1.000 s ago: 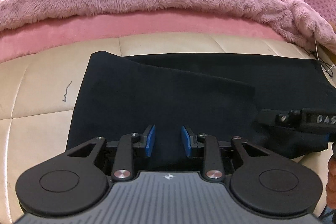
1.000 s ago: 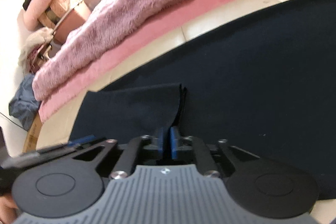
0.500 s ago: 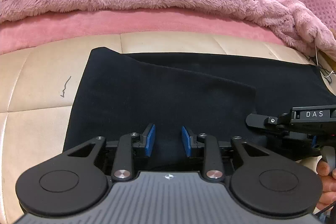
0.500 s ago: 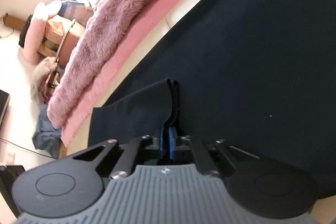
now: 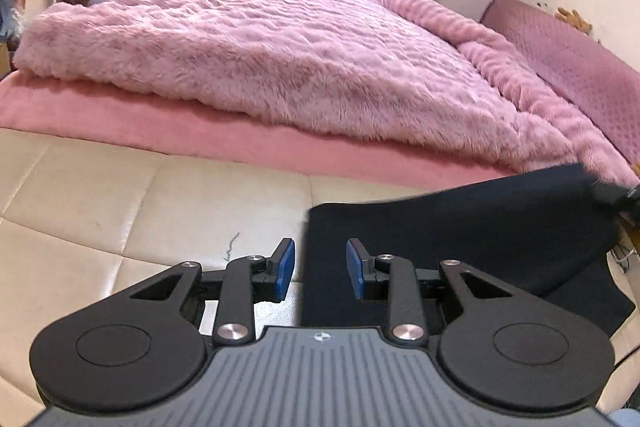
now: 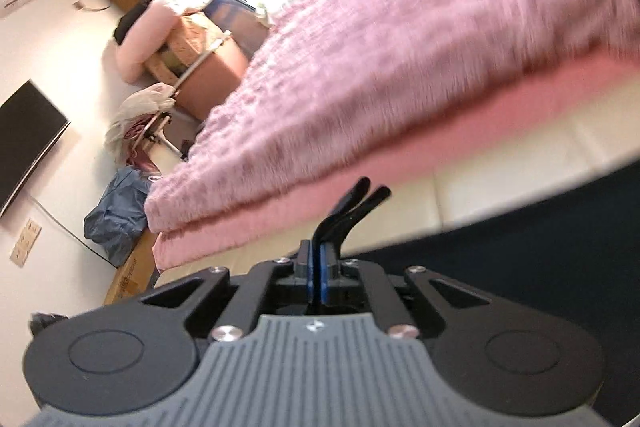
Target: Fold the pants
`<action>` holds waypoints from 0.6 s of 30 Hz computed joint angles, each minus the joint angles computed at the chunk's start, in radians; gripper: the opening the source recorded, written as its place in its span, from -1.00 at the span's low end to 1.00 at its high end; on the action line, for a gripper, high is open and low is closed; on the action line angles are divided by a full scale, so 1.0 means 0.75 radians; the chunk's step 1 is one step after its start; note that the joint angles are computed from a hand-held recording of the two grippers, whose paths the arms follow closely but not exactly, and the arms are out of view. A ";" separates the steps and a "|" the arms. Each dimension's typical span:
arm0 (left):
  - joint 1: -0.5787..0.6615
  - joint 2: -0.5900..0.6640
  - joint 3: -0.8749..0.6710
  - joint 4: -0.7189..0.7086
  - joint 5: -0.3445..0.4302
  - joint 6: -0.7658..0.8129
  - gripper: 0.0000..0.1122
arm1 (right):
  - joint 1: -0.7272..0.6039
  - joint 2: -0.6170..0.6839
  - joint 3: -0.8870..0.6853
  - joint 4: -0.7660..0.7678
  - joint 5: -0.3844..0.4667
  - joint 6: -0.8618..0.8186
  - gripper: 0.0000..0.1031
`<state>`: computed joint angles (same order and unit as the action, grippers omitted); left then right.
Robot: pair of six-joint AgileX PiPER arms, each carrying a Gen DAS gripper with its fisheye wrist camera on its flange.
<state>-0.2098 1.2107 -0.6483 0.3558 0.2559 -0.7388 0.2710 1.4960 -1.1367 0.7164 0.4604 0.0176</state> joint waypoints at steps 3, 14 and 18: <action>-0.064 -0.007 -0.004 0.141 0.010 -0.177 -0.39 | -0.138 -0.033 -0.156 -0.090 0.208 0.009 -1.00; -0.342 0.246 -0.162 0.495 0.012 -0.614 -0.39 | -0.776 -0.016 -0.552 -0.146 0.807 -0.225 -1.00; -0.417 0.387 -0.272 0.481 0.021 -0.594 -0.39 | -0.981 0.051 -0.596 -0.132 0.897 -0.338 -1.00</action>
